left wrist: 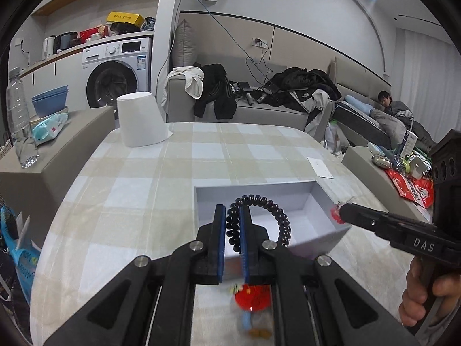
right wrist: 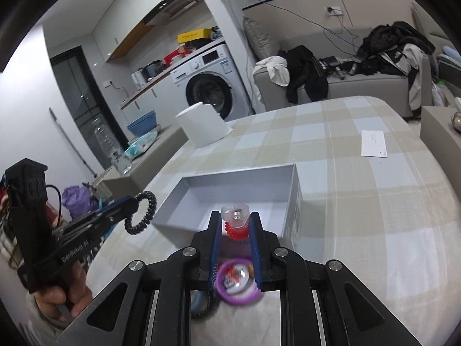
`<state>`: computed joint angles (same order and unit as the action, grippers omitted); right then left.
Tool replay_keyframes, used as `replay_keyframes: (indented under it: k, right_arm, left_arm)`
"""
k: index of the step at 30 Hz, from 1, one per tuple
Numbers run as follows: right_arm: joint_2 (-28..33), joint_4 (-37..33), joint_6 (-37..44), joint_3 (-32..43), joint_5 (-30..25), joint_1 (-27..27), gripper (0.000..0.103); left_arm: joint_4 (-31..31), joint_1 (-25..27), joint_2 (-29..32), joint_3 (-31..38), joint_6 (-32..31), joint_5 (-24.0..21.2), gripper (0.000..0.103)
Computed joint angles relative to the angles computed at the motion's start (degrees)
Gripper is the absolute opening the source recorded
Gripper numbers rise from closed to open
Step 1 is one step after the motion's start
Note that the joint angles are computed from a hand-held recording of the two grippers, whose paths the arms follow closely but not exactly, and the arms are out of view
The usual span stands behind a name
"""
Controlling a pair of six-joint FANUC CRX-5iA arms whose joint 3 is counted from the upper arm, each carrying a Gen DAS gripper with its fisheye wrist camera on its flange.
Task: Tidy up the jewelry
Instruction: 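Carry the bracelet into the grey box and open the left tool while the right tool lifts the charm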
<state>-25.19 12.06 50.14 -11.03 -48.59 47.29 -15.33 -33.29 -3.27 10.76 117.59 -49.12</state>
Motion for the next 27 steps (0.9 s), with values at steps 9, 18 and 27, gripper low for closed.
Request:
replay_keyframes:
  k: [9,18,27]
  right_arm:
    - [4.00,-2.28,2.46,2.40,0.51,-1.99,0.020]
    - [-3.25,7.62,-4.53,-5.07,2.99,1.85,0.086]
    - [-8.55,11.27,-7.61,-9.50,-5.48,8.19,0.103]
  left_arm:
    - [1.06,0.11,2.40,1.32,-0.27,-0.94,0.006]
    - [1.19,-0.95,-4.80,-4.71,0.83,2.32,0.091]
    - [0.85,-3.55,-5.81,-7.37,-0.49,-2.26,0.102]
